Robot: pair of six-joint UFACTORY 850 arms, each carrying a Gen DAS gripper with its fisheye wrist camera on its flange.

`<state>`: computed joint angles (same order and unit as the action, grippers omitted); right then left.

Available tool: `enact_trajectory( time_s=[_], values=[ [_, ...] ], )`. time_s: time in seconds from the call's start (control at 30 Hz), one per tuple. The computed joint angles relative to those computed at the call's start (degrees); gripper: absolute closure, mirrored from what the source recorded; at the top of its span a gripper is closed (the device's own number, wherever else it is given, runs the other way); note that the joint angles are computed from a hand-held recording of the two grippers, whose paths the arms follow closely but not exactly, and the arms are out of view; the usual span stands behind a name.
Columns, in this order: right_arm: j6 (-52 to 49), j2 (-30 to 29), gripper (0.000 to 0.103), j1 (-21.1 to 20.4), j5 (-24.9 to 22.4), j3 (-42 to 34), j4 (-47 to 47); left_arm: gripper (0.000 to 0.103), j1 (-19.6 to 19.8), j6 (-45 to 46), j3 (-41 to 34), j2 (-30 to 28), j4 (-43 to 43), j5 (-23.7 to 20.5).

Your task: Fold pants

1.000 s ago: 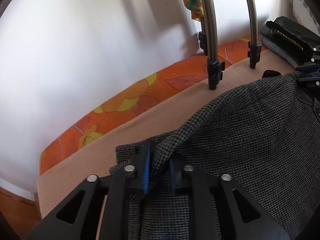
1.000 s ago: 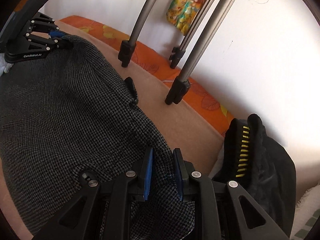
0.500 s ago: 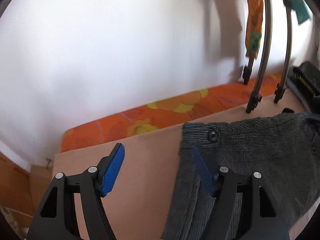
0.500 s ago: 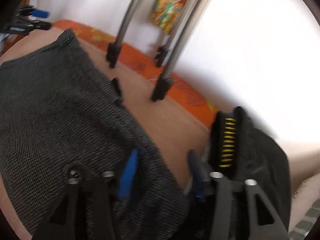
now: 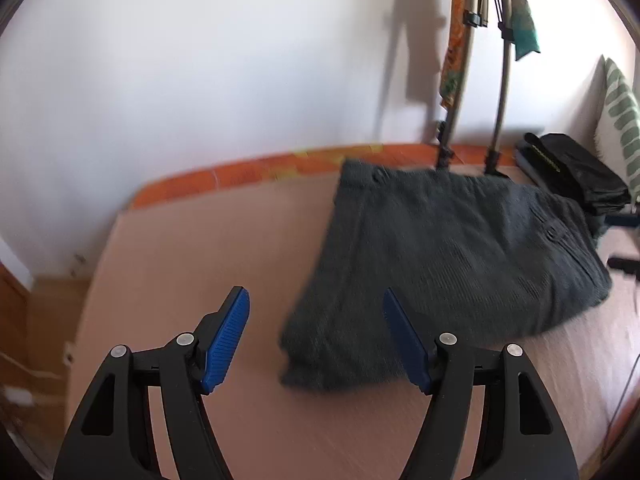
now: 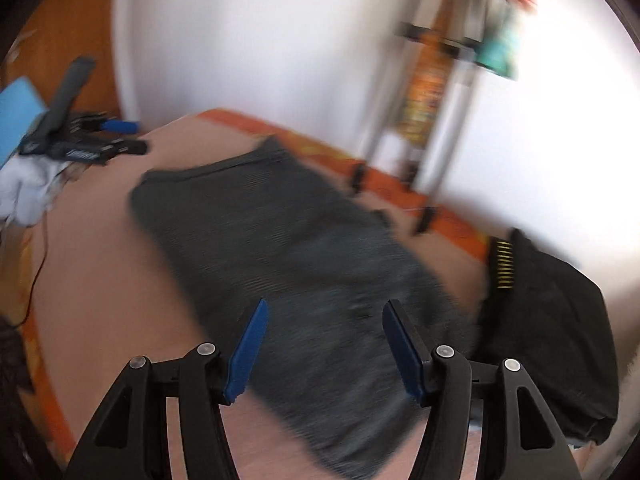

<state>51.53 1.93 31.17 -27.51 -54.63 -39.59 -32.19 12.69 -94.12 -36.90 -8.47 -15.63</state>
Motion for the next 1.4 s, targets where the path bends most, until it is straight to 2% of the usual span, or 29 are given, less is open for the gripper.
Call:
enact_trajectory(
  time_s=[0.13, 0.23, 0.3, 0.37, 0.43, 0.5, 0.83, 1.03, 1.07, 1.1, 1.13, 1.17, 1.27, 1.4],
  values=[
    [3.61, -1.21, 0.041, 3.51, -2.4, 0.42, 1.07, 0.035, 0.12, 7.84, 4.07, 2.1, -8.8, -1.73],
    [4.89, -1.01, 0.041, 4.59, -4.01, 1.84, 3.47, 0.037, -0.67, 8.62, 6.04, 2.66, -6.51, -3.28],
    [5.89, -0.59, 0.041, 5.66, -5.69, 2.19, 2.73, 0.044, -0.59, 11.87, 6.35, 2.42, -9.25, -5.62],
    [6.09, -0.99, 0.041, 5.63, -5.11, 2.36, 2.45, 0.049, -0.55, 14.85, 5.66, 1.49, -12.86, -7.64],
    [7.85, -1.57, 0.041, 5.81, -4.55, 2.39, 0.81, 0.051, -0.78, 14.03, 4.74, 0.84, -11.1, -8.41],
    [8.21, -2.87, 0.041, 5.97, -4.07, 1.7, -0.15, 0.055, -1.27, 12.07, 3.66, -0.2, -8.13, -8.63],
    [5.48, -12.49, 0.037, 7.57, -6.86, -5.89, -5.78, 0.055, -0.51, 12.26, 1.22, -2.03, -12.36, -8.57],
    [5.24, -17.24, 0.033, 9.58, -11.56, -9.25, -12.66, 0.055, -0.74, 14.48, 0.38, -2.54, -14.68, -8.6],
    [4.39, -17.74, 0.035, 9.68, -12.07, -9.84, -12.98, 0.055, -0.71, 14.65, 0.05, -2.67, -15.01, -8.64],
    [3.56, -18.01, 0.045, 9.67, -12.34, -10.25, -13.07, 0.055, -0.63, 15.06, -0.39, -2.82, -15.71, -8.72],
    [2.02, -18.54, 0.056, 9.59, -13.35, -11.0, -12.76, 0.055, -0.4, 15.84, -1.04, -3.07, -16.98, -9.04],
    [-0.55, -18.88, 0.072, 9.17, -13.88, -11.81, -11.3, 0.055, -0.27, 16.17, -1.6, -3.28, -17.79, -9.27],
    [-8.15, -17.1, 0.091, 6.0, -9.5, -13.07, -2.58, 0.055, -0.17, 15.62, -3.83, -4.23, -18.11, -9.02],
    [-14.62, -15.79, 0.093, 1.51, -6.21, -15.31, 6.25, 0.055, -0.25, 13.79, -6.88, -5.96, -17.52, -8.95]
  ],
)
